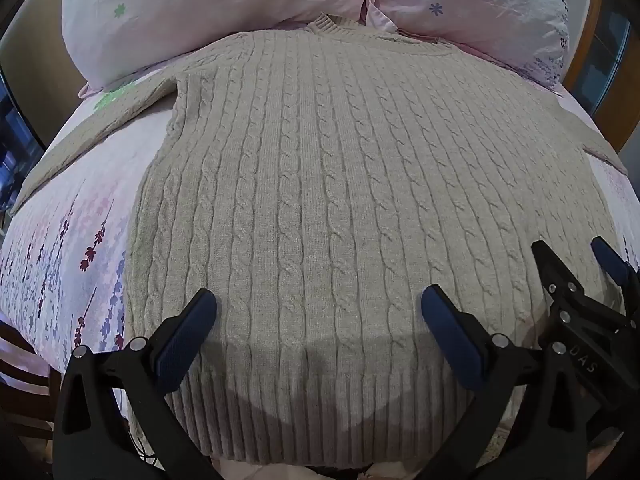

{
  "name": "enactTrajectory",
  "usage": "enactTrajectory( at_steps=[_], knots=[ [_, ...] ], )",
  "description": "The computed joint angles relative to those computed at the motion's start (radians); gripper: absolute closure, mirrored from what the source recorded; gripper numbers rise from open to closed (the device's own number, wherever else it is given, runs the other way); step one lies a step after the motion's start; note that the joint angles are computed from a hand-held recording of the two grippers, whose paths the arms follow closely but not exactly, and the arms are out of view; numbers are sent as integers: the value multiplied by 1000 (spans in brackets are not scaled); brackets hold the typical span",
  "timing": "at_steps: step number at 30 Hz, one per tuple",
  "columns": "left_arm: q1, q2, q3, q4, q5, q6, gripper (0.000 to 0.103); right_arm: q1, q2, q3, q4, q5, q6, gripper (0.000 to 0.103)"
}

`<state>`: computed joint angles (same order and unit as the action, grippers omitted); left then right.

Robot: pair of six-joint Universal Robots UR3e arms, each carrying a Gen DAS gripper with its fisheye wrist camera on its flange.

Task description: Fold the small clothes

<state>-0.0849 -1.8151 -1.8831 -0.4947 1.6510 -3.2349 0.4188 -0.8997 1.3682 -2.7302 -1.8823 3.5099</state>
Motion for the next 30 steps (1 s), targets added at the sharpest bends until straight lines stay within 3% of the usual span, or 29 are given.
enactTrajectory(
  at_steps=[30],
  knots=[
    [-1,-1,-5,16,4,0,1,0,-1,-5,12,2,3,2]
  ],
)
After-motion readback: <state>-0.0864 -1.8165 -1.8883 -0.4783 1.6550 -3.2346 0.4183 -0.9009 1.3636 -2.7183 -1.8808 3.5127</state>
